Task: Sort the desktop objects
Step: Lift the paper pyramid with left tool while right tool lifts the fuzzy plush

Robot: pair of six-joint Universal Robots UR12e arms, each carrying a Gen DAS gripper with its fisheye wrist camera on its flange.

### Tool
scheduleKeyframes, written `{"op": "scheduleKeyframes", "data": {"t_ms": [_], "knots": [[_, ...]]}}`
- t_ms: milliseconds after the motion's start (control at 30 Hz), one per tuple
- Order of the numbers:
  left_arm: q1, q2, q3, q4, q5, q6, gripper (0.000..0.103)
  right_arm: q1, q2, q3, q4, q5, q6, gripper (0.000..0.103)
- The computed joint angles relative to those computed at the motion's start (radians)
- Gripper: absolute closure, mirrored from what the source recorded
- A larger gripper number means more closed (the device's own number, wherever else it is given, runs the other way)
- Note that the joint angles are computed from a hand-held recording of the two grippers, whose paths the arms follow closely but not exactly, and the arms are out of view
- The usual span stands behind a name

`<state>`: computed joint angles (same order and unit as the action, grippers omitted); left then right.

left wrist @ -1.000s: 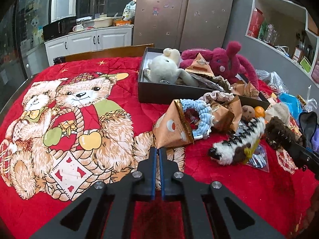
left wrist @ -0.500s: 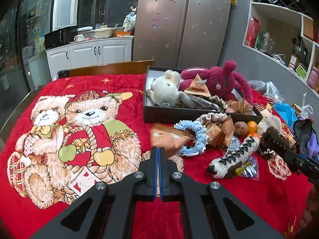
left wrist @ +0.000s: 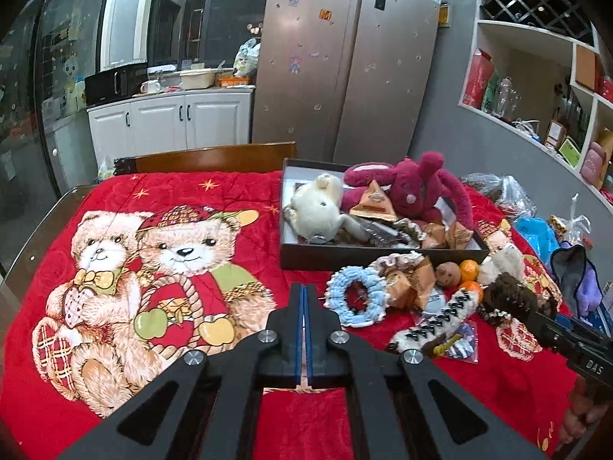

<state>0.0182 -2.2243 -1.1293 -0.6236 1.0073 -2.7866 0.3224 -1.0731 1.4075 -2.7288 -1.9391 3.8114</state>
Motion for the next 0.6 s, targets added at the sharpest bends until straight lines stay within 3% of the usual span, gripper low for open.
{"op": "scheduleKeyframes", "data": {"t_ms": [133, 267, 367, 500, 600], "knots": [[-0.005, -0.005, 0.008, -0.078, 0.012, 0.031, 0.103, -0.004, 0.001, 0.001, 0.000, 0.027, 0.009, 0.053], [-0.012, 0.002, -0.012, -0.078, 0.016, 0.075, 0.103, -0.007, 0.000, 0.003, 0.008, 0.031, 0.012, 0.053], [-0.015, 0.000, -0.017, -0.090, 0.013, 0.089, 0.089, -0.008, 0.000, 0.005, 0.003, 0.036, 0.016, 0.053], [-0.025, -0.004, -0.027, -0.069, 0.044, 0.120, 0.055, -0.010, -0.002, 0.009, 0.001, 0.037, 0.016, 0.053], [-0.035, -0.016, -0.022, -0.063, 0.086, 0.137, 0.054, -0.012, -0.003, 0.011, 0.003, 0.041, 0.017, 0.053]]}}
